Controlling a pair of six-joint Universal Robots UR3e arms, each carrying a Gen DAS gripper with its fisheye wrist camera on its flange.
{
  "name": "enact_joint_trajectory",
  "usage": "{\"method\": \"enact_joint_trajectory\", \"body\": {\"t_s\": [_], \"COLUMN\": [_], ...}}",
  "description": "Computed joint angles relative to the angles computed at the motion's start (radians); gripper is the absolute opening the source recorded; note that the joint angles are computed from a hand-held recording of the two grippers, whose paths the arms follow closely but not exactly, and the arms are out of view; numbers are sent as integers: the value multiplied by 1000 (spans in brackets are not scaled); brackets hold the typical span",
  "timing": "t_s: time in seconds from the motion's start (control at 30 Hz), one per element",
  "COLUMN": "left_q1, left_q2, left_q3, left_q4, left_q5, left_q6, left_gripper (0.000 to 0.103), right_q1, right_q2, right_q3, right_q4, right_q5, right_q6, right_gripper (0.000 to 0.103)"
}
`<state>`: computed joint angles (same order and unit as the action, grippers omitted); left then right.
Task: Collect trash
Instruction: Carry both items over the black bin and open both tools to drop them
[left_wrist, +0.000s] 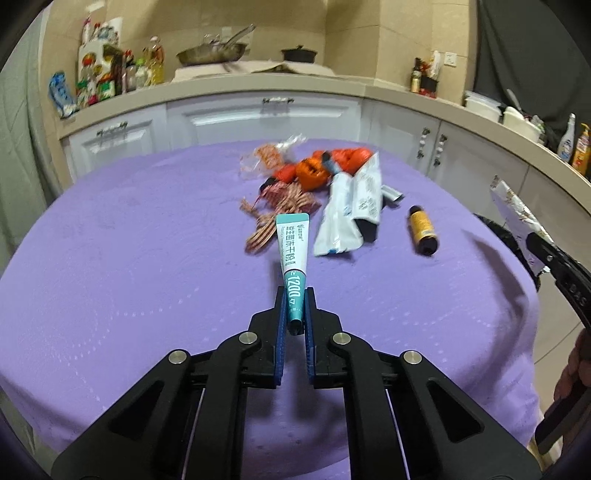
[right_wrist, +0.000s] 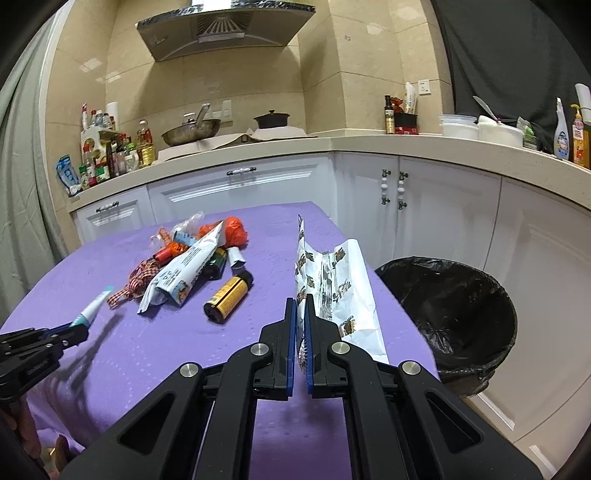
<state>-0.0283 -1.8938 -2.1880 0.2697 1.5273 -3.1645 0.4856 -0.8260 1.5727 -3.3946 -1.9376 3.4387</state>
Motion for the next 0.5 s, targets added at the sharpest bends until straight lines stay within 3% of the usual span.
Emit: {"method": "enact_joint_trajectory", "body": {"t_s": [0.2, 0.5], "left_q1": [-48, -216], "left_q2": [-35, -266], "left_q3": [126, 582], "left_q4": [-72, -257], "left_q5": [-55, -67], "left_q6": [14, 19], "left_gripper": [9, 9], "right_q1": [-45, -175], "right_q2": [-42, -91], "right_q3": [58, 134], "right_q4": [-26, -67], "right_q5": [-32, -16], "right_q6": [-6, -27], "right_gripper": [5, 5]}}
